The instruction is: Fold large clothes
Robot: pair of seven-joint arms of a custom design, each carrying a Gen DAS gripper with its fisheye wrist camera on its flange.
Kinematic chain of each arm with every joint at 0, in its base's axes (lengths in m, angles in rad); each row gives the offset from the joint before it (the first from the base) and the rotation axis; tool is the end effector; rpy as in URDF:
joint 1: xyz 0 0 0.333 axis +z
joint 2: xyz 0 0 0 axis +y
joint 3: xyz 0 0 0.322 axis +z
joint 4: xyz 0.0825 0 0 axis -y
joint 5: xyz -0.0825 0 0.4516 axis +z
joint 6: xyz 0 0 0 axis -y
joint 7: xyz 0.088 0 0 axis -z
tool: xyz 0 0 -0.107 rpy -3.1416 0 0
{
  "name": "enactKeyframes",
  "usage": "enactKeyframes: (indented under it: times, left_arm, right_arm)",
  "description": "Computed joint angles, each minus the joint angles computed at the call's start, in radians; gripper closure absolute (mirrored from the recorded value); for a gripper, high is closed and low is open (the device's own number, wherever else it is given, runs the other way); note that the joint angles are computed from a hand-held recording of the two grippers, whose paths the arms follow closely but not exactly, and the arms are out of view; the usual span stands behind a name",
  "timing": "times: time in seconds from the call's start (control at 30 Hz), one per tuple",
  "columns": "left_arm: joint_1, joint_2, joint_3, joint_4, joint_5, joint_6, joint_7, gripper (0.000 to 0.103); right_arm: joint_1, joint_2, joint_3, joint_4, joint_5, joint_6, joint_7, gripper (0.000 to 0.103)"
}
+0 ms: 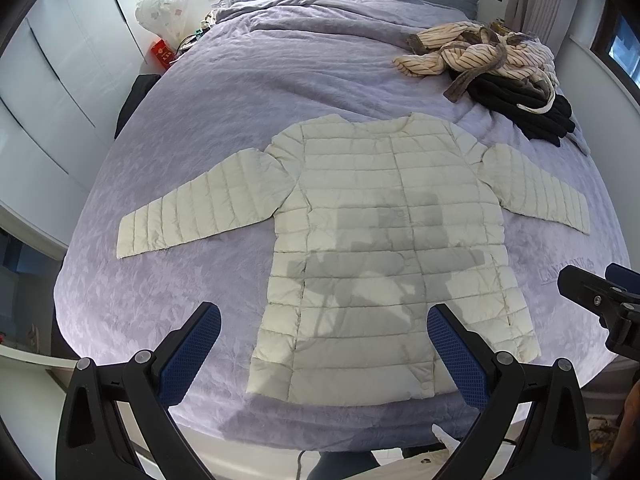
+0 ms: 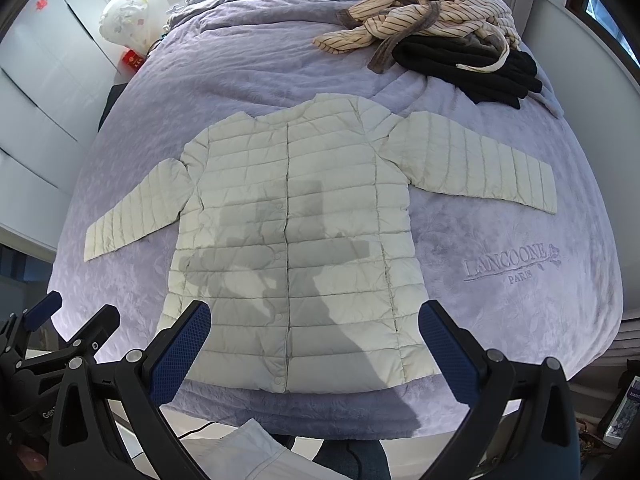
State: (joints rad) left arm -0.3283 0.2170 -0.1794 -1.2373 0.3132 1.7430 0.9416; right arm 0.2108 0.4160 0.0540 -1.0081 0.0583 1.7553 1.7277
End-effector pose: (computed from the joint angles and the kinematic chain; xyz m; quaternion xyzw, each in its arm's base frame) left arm 0.6349 -0.3022 0.6920 -0.7343 0.6491 -0.1106 0.1651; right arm 0.7331 0.1930 0.6698 -0.7303 0.6617 -0.0566 0.1601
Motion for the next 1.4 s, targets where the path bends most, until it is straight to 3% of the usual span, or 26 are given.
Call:
enactKeyframes:
  times: [0.8,1.17,1.4]
  left_arm:
    - [0.024,-0.029,0.001,-0.053,-0.012,0.025,-0.023,0.0]
    - [0.036,-0.04,0.002,-0.072,-0.017,0.038,-0.035,0.0]
    - [0.051,-0.049,0.004,-0.089,-0.028,0.04,-0.04,0.0]
  right_arm:
    - [0.006,0.024,-0.001,0.048,-0.013,-0.03,-0.02,0.0]
    - [0.031,0.067,-0.001,0.118,-0.035,-0.056,-0.019,0.0]
    - [0.053,0.142,0.002,0.231,-0.041,-0.101,-0.02,0.0]
